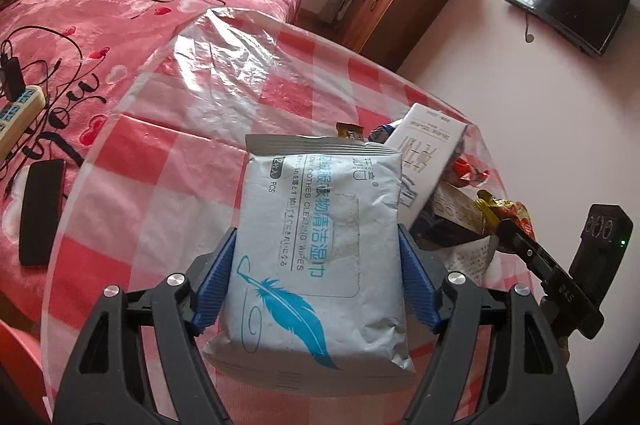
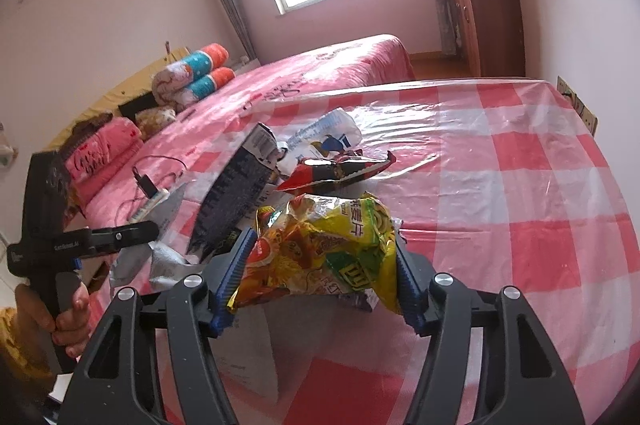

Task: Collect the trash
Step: 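Lift the wipes pack and chip bag and carry both over the orange bucket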

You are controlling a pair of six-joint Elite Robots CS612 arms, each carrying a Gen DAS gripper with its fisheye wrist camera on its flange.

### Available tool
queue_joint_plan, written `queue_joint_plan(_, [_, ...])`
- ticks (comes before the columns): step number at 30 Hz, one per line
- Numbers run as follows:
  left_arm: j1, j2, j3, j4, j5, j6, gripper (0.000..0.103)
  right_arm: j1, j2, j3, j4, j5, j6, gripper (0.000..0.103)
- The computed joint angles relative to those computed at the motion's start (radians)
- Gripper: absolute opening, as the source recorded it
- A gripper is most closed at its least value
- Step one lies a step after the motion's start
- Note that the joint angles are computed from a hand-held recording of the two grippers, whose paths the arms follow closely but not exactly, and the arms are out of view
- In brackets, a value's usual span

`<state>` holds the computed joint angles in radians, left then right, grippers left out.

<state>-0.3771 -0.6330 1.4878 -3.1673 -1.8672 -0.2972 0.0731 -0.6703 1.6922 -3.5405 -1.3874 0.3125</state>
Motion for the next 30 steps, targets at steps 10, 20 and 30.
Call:
queue_joint_plan(10, [0.013, -0.036, 0.087, -0.085, -0.024, -0.004, 0.075, 0.006, -0.02, 0.045, -0.042, -0.028, 0.048, 0.064])
queue_joint_plan(20, [0.022, -0.064, 0.167, -0.148, -0.061, 0.025, 0.075, 0.031, -0.051, 0.101, -0.086, -0.066, 0.071, 0.064])
queue_joint_plan(30, [0.03, -0.088, 0.244, -0.219, -0.073, 0.051, 0.076, 0.061, -0.079, 0.116, -0.086, -0.077, 0.031, 0.064])
